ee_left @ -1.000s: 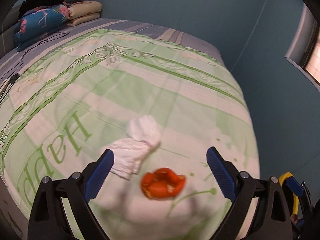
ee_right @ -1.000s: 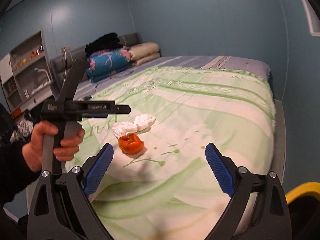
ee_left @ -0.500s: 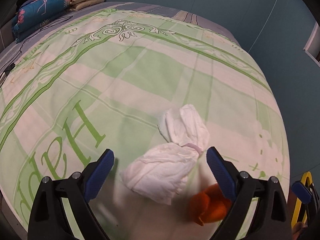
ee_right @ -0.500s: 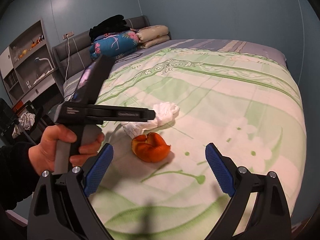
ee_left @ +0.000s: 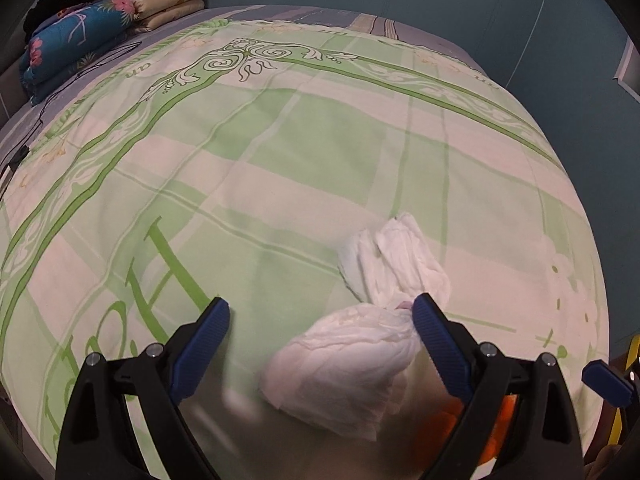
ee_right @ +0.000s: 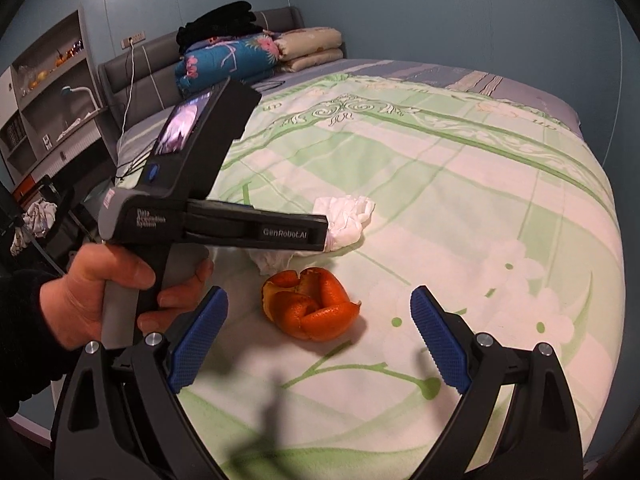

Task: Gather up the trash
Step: 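Grasp the white tissue with the left tool while the right tool grasps the orange peels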

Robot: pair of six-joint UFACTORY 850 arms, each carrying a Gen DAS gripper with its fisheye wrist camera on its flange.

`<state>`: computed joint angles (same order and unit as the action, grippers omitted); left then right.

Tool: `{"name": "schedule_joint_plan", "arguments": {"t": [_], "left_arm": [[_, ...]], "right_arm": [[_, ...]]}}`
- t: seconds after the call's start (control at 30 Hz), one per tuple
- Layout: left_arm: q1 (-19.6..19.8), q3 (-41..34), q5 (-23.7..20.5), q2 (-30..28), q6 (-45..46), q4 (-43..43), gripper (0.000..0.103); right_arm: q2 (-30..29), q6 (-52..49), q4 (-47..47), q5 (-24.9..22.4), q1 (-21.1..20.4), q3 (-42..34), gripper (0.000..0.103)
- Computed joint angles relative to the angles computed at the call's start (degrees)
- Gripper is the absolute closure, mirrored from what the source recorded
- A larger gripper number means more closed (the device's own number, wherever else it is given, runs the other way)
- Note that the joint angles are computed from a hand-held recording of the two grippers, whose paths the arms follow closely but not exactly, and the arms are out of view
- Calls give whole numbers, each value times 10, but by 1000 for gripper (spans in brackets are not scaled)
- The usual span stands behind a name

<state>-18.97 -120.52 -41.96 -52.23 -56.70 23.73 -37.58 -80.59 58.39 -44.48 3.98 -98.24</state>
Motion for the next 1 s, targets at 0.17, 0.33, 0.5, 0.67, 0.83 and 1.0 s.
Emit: {"name": "schedule_joint_plan", "arguments": {"t": [0.17, 0.33, 0.5, 0.67, 0.83, 1.0], "left_arm": [[5, -10, -24, -6, -2, 16, 22], [14, 11, -13, 4, 5, -2, 23], [14, -3, -16, -6, 23, -2, 24], [15, -5, -8, -8, 39, -13, 28], [17, 23, 33, 11, 71, -46, 36], [14, 28, 30, 13, 86, -47, 36]], "right_arm": [[-11, 21, -28, 6, 12, -13, 15], [-28, 63, -73, 12, 26, -30, 15], [-46, 117, -124, 17, 35, -49, 24], [-59, 146, -142, 10, 38, -66, 32], [-70, 166, -151, -6, 41, -81, 42], [-62, 157, -139, -2, 37, -68, 59]]}}
